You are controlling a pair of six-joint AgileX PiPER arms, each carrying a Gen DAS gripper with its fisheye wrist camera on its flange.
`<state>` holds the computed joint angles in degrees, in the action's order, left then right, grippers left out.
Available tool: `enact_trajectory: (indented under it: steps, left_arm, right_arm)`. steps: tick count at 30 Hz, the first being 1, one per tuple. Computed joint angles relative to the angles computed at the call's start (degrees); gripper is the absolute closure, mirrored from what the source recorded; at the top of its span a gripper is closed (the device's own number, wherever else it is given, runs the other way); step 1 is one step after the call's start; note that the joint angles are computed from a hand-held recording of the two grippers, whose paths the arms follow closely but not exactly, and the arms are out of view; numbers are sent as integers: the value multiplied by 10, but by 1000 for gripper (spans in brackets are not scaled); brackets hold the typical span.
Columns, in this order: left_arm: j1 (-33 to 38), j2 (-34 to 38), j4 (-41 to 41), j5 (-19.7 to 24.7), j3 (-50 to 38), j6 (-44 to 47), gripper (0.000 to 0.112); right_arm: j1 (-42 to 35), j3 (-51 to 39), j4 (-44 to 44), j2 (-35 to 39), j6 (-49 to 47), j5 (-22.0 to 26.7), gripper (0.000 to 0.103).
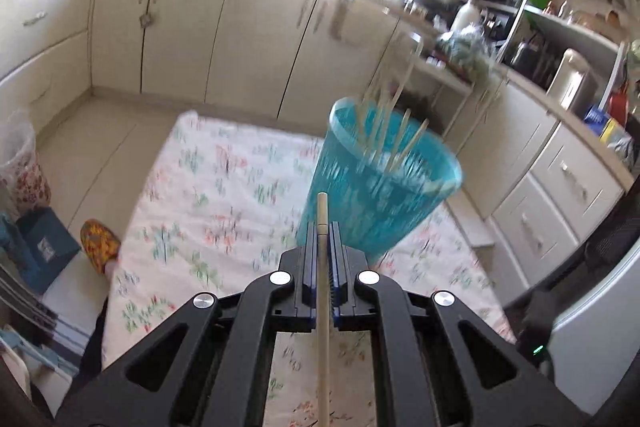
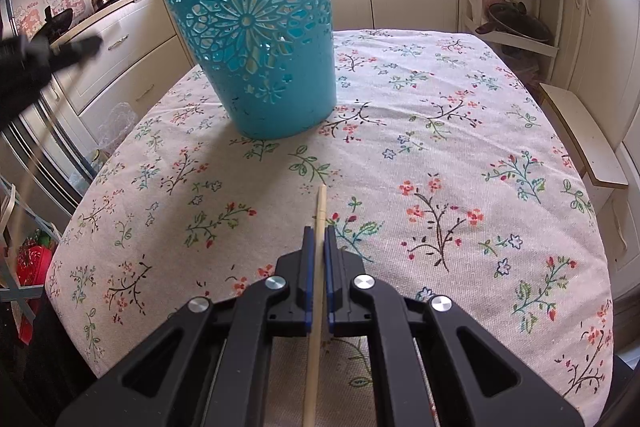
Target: Organize utensils
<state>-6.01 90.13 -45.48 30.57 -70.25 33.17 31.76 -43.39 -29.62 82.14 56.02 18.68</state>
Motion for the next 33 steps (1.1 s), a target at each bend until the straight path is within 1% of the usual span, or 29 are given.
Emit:
enact_trajectory:
  steps: [4,9,14,17,20,21,25,29,31,33]
  left_arm:
    - [-5,9,-7,9,-74,-8,107]
    - [-37,59,44,-8,-200,-73,107]
    - [-70,139,111,-38,-338,-140,107]
    - [-78,198,141,-52,-417,-188,107]
    - [-89,250,193,-56,-482,-243,107]
    - [-93,267,212,-51,-504,-261,107]
    - [-99,284,217,-61,-502,-254,107]
    - [-108,268,217,-79,-451,-226,107]
    - [-114,261,222,-71,-429,-205,107]
    - [-123,249,249,-65,-399,-197,107]
  right_arm:
    - [0,3,2,-3,0,-2,97]
    - [-5,5,18,-6,-15,-8,97]
    - [-12,7,44,-7,-37,-18,97]
    - [-23,9,84,-9,-77,-26,97]
    - [-28,10,112,-8,-104,-33,97]
    - [-30,11,120,-8,-111,-35,97]
    - [-39,12,167,-8,-158,-41,97]
    - [-43,12,190,-9,-180,-41,97]
    - [-44,13,195,-9,-185,-43,97]
    - [-43,13,195,-9,-185,-41,97]
